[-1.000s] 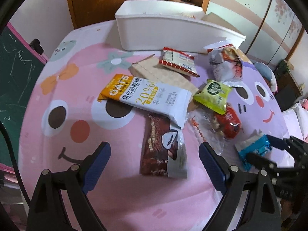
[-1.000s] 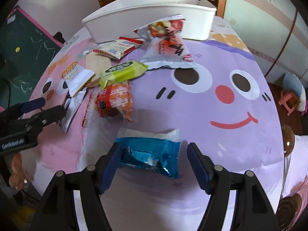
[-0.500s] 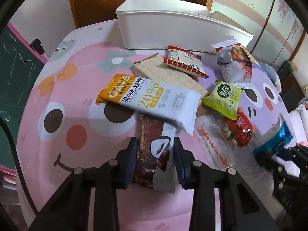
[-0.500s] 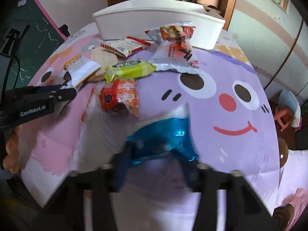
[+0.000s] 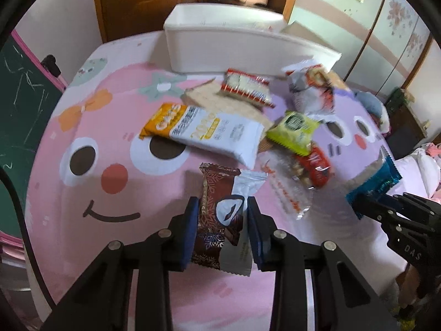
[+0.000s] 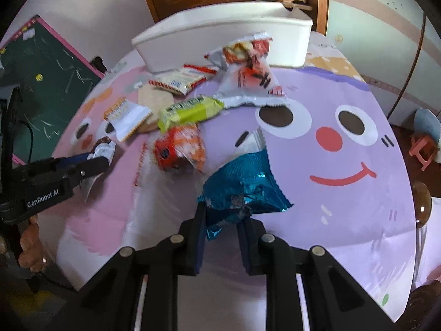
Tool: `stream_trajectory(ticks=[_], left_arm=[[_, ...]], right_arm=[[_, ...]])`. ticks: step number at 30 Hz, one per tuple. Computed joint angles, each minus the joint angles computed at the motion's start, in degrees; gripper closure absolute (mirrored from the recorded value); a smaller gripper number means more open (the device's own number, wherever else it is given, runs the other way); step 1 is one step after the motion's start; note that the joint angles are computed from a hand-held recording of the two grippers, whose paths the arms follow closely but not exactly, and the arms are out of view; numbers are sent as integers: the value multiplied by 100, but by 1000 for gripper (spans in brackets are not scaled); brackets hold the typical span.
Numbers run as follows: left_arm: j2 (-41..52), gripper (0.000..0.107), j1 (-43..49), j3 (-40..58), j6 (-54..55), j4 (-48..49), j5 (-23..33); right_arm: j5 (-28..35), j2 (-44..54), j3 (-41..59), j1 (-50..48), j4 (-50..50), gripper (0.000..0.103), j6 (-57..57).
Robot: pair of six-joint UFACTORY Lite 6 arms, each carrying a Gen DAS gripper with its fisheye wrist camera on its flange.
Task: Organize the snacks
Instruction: 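Carry both packs over the white basket and open both tools inside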
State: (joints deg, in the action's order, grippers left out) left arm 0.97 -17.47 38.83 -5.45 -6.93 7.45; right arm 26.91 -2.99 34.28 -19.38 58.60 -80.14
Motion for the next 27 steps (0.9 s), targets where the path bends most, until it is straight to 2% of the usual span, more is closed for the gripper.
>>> stream_trajectory(ticks=[6,14,19,23,27], left_arm=[[-1056,75,-136,-19,-15,70,466],[-1766,75,-193,667,-144,267,1148],[-1701,75,-164,1327,-532,763,1531],[-1267,75,-253,2032,-1526,1888,1981],[-655,75,-104,2811,-1459,1923,2284]], right_arm=[[1052,-840,160,-463,216,82,-39],[1630,-1463,666,-597,254,82,232],[1668,-1591,953,-525,301,82,284],[1554,-1506,1220,-416,218,82,422],[1357,-1249,1612,-269,38,82,633]])
